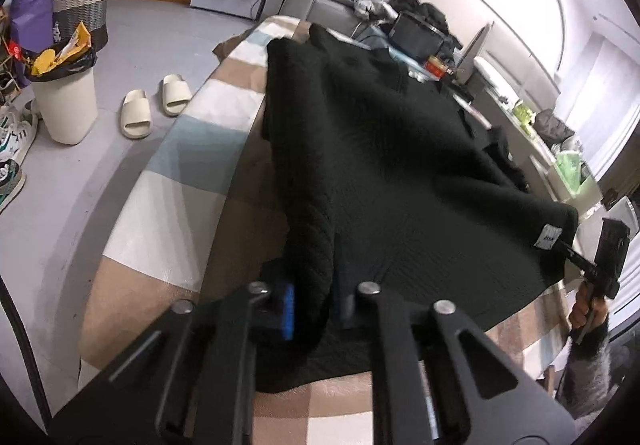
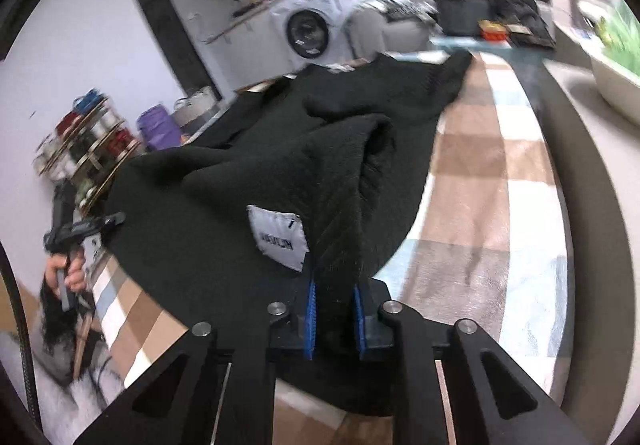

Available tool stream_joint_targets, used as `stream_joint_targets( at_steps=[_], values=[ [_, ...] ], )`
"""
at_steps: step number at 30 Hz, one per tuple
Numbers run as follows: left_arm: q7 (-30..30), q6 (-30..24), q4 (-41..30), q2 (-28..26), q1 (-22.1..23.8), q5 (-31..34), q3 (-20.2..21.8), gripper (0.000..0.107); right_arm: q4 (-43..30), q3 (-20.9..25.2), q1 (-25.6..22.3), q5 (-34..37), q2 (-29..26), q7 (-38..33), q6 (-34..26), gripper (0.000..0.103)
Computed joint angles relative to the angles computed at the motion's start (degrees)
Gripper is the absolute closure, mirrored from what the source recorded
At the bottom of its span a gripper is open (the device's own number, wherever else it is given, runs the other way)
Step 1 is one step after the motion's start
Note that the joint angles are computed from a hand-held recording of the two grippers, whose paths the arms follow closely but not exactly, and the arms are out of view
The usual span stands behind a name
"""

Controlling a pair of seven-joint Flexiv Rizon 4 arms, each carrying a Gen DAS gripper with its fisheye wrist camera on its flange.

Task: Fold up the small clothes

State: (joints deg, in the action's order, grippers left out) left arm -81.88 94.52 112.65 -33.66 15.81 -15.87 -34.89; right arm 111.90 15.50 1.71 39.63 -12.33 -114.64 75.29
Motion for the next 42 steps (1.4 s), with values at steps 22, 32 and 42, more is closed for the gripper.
stream_joint_targets(
  at_steps=[22,32,42],
  values=[
    [-10.87,6.22,0.34,-0.65,22.04,16.90,-22.04,0.101,-5.68,-7.99,-3.18,49.35,10.82,-31.20,-16.13,0.094],
    [-7.99,-5.15,5.97,7.11,11.86,9.31,-7.77,0.080,-2.14,-9.00,1.51,41.06,12.11,-24.29,-10.91,0.093],
    [-6.74,-9.73,7.64,10.12,-0.92,6.46,6.29,0.067,-0.91,-9.01,3.04,39.03,11.70,-22.25,-10.29,0.093]
  ],
)
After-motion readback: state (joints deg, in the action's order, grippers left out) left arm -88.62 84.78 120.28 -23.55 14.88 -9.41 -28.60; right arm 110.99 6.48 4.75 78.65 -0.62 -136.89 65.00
